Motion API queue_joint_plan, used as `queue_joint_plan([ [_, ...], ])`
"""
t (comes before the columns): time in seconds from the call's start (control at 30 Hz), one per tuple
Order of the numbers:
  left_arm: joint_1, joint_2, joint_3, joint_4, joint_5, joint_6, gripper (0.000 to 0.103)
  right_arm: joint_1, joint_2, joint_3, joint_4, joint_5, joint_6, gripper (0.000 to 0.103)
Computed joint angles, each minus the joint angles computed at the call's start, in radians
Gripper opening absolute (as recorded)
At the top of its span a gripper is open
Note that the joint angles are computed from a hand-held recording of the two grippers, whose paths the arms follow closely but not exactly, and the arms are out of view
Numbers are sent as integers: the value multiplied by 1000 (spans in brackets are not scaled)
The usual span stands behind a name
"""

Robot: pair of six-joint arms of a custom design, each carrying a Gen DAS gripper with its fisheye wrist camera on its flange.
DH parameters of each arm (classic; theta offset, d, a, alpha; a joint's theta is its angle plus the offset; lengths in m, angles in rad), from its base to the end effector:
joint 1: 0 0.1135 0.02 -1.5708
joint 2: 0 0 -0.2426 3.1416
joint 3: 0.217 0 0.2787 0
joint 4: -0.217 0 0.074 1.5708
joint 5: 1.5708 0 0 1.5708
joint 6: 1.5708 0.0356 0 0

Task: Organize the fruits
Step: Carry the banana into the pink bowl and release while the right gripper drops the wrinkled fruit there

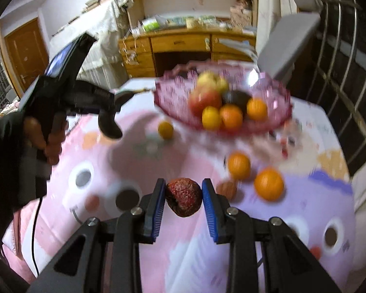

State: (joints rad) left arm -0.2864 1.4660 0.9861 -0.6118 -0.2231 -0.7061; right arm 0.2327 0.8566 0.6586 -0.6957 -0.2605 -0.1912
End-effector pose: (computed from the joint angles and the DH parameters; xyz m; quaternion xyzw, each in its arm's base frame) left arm 0.3033 -0.0811 0.1859 -0.2269 0.9387 -0.0172 0.2588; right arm 0.1999 0.0568 0.2176 -0.2389 0.9052 0.1293 0.3267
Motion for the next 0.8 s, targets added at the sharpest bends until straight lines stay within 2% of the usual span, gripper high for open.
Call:
queue_joint_plan([
  [0.13, -4, -2, 68, -40, -13, 4, 28, -36, 76, 90, 50, -34, -37, 31],
  [0.27, -24, 25, 144, -31, -28, 22, 28, -67, 150, 139, 129, -48, -69, 31],
  [0.57, -70, 279, 444, -100, -33, 10, 28, -121, 343, 223, 255, -18, -61, 31],
  [0.8, -93, 438, 586, -160, 7, -52, 29, -156, 449, 250, 281, -10, -59, 31],
])
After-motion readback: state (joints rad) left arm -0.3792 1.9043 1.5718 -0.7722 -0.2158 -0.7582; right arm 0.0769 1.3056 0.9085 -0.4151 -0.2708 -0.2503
